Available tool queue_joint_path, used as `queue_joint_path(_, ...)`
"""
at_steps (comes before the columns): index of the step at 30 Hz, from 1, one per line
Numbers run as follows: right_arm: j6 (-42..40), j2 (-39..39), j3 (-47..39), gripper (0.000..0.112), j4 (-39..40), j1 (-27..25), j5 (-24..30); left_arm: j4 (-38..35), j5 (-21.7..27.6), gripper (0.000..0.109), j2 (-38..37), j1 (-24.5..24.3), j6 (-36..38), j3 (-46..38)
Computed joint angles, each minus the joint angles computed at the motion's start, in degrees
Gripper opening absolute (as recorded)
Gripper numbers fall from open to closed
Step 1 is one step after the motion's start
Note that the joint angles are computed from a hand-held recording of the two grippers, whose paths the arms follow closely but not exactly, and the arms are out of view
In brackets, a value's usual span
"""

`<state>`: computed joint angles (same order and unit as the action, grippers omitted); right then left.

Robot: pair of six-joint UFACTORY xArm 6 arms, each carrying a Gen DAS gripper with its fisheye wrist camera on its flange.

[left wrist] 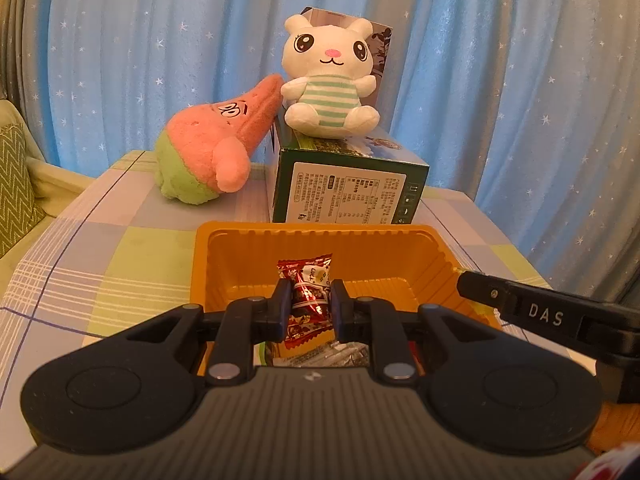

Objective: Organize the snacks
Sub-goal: 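Carry both candies over the orange tray, then open both tools to drop the candies into the orange tray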

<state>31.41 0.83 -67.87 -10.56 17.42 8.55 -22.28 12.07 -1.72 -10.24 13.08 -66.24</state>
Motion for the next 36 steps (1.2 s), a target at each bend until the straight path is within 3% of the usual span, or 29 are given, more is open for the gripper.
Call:
queue_joint_path(20,-3.5,3.4,-2.4,0.022,4.5,-0.4,0.2,-3.2,1.0,0.018,5.7,0.4,2.4,-5.9)
queue_joint_path(23,-3.4,3.4,-2.4,0.022,4.7,-0.4,0.0,-2.5,0.1,0.032,5.8,0.5,0.8,-5.6)
queue_joint_path(36,-5.5,3.3,-2.2,0.022,8.3,-0.3,-0.4,1.2,0.5,0.033,5.8,1.3,-2.6,-5.4)
